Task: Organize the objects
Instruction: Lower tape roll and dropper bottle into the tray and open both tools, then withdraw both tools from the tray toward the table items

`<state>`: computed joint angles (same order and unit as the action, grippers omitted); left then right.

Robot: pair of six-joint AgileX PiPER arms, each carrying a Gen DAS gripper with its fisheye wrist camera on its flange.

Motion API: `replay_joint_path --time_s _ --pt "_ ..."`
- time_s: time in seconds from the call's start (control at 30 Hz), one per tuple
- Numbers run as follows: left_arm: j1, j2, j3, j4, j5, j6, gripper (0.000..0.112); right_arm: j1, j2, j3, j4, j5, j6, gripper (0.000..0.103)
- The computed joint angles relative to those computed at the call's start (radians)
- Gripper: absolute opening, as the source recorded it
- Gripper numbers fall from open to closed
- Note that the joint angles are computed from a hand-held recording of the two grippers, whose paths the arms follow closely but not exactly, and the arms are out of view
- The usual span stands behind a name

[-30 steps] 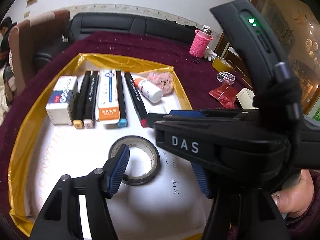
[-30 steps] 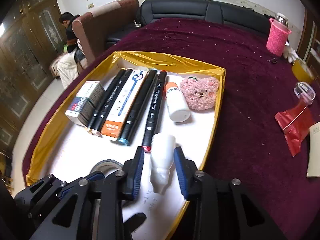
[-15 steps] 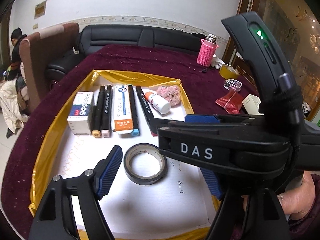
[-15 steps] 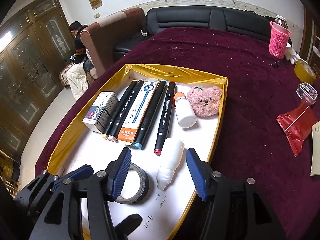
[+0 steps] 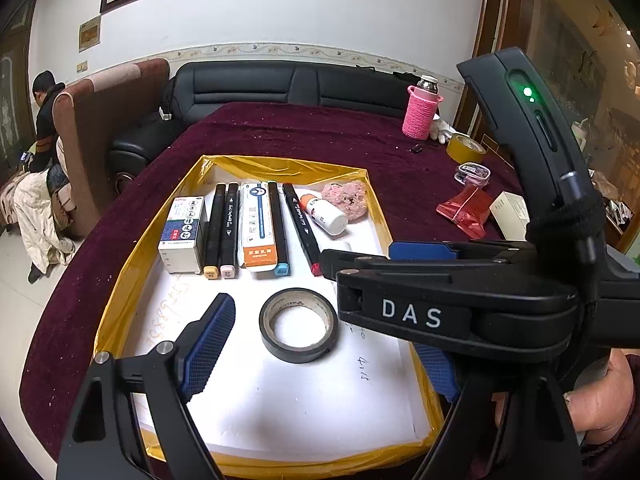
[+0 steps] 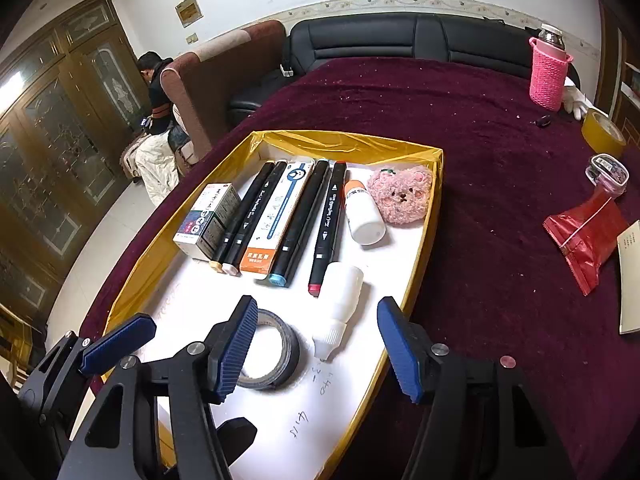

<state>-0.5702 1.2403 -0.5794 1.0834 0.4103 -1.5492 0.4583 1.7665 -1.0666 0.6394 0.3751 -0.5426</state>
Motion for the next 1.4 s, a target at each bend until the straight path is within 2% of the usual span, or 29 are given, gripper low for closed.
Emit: replay_joint_path --time_s 0.43,0.73,1.07,1.4 --pt "-0.121 -0.066 0.005 -0.047 0.146 -0.006 0.087 -0.021 -0.088 0.088 0.09 -0.01 -0.087 0.074" --pt "-0.221 -0.06 -0.029 -0.056 0.24 -0.019 0.088 -0.106 -0.167 0.174 0.232 0.011 -0.249 0.077" --pt "-0.284 0.018 -0.094 -0.086 0.277 0.005 0.088 -0.359 -0.168 0.232 0.434 0.12 -0.487 0.079" --pt "-0.315 0.14 -0.203 -0.141 0.26 0.1 0.088 -0.633 -0.105 0.216 0.513 0.222 -0.616 0.079"
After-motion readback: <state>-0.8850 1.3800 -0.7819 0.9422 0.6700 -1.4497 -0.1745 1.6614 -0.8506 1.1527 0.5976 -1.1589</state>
